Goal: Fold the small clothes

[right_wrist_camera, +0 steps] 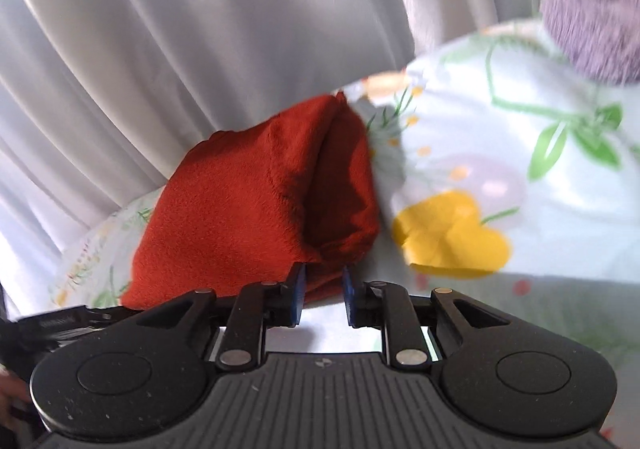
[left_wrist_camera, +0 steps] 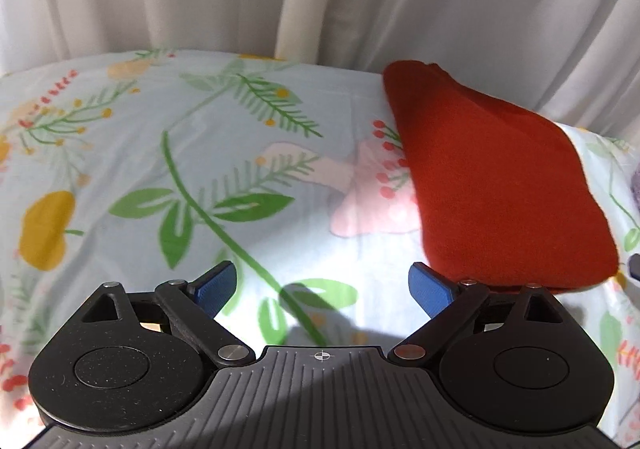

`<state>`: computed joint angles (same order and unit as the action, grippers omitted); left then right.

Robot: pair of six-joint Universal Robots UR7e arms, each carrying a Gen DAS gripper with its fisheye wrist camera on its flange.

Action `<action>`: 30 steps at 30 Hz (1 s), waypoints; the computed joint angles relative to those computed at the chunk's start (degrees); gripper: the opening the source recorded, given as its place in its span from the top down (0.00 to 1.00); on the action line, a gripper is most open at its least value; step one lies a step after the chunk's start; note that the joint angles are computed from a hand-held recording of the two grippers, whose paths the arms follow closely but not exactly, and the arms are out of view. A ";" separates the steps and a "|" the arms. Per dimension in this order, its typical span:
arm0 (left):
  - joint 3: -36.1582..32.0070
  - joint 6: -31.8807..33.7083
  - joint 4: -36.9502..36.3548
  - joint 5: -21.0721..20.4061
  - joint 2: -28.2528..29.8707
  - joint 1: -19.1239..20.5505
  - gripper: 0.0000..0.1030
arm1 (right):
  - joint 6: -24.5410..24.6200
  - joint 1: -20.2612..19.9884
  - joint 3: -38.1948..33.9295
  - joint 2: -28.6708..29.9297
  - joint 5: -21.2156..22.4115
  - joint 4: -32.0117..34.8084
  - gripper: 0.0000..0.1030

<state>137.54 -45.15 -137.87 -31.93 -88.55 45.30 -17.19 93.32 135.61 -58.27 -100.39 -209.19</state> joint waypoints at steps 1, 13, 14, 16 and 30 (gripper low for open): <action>-0.45 -0.72 0.95 0.84 -0.08 0.21 0.06 | -0.02 0.20 -0.05 -0.44 -0.39 -0.14 0.81; -8.72 14.75 -27.21 3.83 19.00 2.94 0.06 | -1.34 4.97 -14.56 9.22 -0.27 4.98 0.81; -10.07 17.94 -31.73 3.64 21.57 3.56 0.06 | -1.13 5.43 -16.60 10.64 -1.02 6.08 0.81; -13.02 23.21 -38.99 4.49 26.65 4.79 0.06 | -2.00 6.46 -20.47 13.82 -3.73 7.08 0.81; -17.74 42.69 -67.37 1.55 38.71 10.61 0.01 | -10.06 4.92 -28.12 25.11 -4.74 -8.13 0.80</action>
<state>119.81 -2.47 -205.24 -30.38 -49.84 55.91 -27.25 98.25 107.50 -33.17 -105.13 -217.32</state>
